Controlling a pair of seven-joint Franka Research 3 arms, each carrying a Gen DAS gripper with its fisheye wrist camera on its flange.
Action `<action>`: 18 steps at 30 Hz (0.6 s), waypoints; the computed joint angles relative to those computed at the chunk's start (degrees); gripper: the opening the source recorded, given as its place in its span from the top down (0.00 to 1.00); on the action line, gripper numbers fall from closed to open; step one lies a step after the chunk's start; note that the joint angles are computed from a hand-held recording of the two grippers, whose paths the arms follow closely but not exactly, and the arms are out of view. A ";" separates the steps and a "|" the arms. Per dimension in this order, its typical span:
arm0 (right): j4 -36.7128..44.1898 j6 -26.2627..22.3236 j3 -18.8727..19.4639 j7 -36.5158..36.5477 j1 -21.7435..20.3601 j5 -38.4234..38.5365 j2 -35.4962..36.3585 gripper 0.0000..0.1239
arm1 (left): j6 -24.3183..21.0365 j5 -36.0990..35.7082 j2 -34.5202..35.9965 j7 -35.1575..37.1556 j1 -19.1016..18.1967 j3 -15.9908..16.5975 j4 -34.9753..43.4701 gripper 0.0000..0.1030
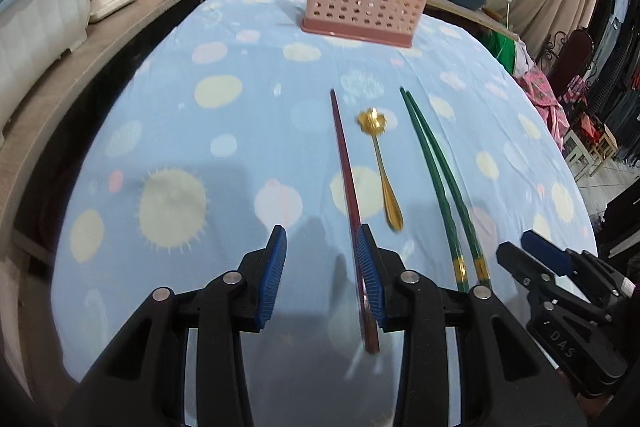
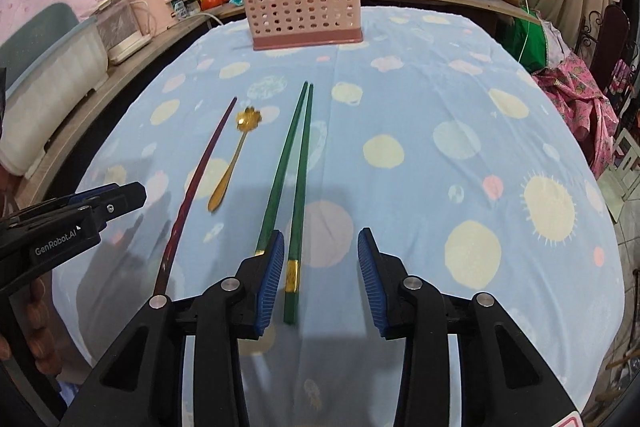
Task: Organize utensils
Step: 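Move both grippers back down toward the remaining chopsticks on the cloth, then grasp the dark red chopstick with the left gripper while the right grasps a green chopstick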
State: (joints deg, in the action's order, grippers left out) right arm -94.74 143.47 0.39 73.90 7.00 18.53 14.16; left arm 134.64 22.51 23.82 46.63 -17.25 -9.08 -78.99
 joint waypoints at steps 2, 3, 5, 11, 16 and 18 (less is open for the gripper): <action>-0.88 -0.58 0.11 -0.45 -0.02 0.12 -0.32 0.76 | 0.25 -0.80 -0.52 0.24 0.24 -0.38 -1.09 0.66; -1.13 -0.78 0.10 -0.50 0.02 0.07 -0.43 0.78 | 0.31 -1.31 -0.70 0.52 0.40 -0.60 -1.55 0.65; -1.62 -1.00 0.09 -0.57 0.10 0.06 -0.60 0.79 | 0.35 -1.93 -1.07 0.71 0.47 -0.86 -2.52 0.65; -1.66 -1.34 0.06 -0.33 0.36 -0.18 -0.38 0.82 | 0.59 -3.53 -1.44 2.15 0.62 -1.57 -3.88 0.63; -1.98 -1.18 0.17 -0.56 0.44 0.01 -0.42 0.82 | 0.66 -4.14 -1.27 2.86 0.48 -1.70 -3.97 0.59; -2.01 -1.28 0.22 -0.75 0.46 0.05 -0.37 0.82 | 0.65 -4.60 -1.08 3.30 0.48 -1.86 -3.87 0.59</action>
